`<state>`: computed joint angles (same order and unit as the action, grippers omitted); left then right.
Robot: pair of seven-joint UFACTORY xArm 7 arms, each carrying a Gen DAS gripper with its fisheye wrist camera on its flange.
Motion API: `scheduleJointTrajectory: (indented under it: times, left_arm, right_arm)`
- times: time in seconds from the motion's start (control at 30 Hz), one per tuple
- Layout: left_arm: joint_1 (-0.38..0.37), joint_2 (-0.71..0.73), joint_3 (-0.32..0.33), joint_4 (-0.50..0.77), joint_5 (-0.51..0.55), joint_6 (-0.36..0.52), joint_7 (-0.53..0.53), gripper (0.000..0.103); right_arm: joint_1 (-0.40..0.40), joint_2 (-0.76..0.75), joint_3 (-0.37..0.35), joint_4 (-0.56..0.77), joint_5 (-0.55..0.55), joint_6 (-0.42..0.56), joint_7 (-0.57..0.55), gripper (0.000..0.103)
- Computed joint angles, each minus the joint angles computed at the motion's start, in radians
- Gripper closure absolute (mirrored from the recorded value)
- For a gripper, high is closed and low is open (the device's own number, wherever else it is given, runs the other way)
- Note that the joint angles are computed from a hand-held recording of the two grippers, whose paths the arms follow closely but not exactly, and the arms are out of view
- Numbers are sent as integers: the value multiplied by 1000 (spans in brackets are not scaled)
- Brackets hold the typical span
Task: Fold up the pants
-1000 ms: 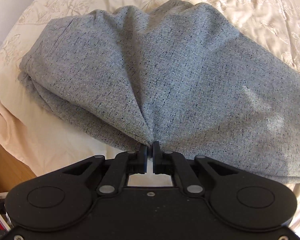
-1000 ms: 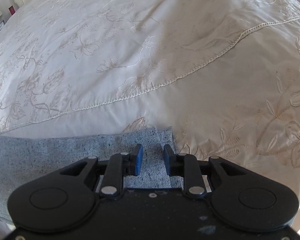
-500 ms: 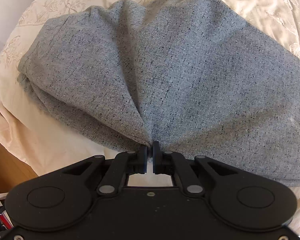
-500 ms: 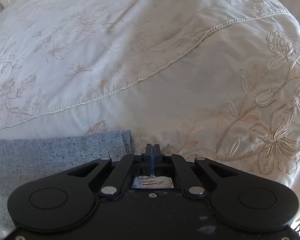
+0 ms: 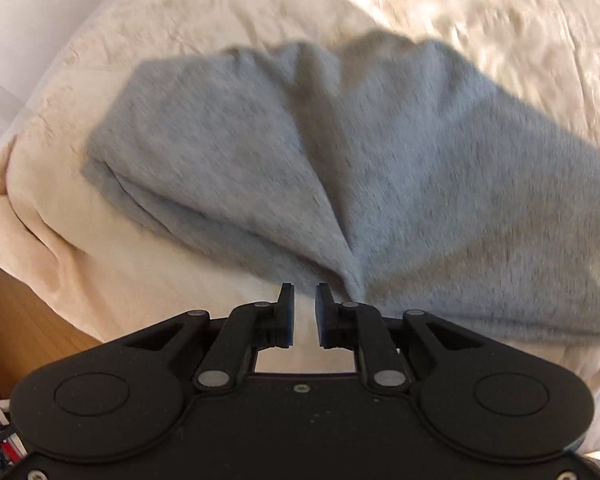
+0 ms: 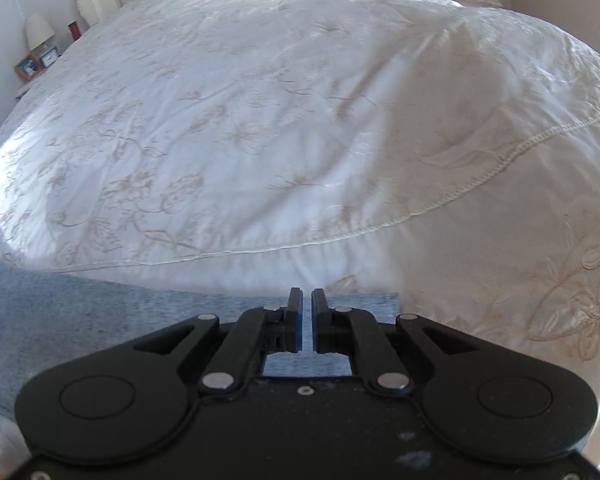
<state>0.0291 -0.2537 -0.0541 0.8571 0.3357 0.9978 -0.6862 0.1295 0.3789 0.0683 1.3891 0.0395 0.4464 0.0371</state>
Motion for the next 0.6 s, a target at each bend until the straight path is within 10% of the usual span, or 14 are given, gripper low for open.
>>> scheduleJointTrajectory:
  times: [0.37,0.6]
  left_arm:
    - [95,218,101,183,3,-125,51,78]
    - [107,225,124,52,-84,-125,183,75]
  right_arm:
    - [108,-29,75,-13,49,42,-26,96]
    - [232,17,76,82,-13,117,115,96]
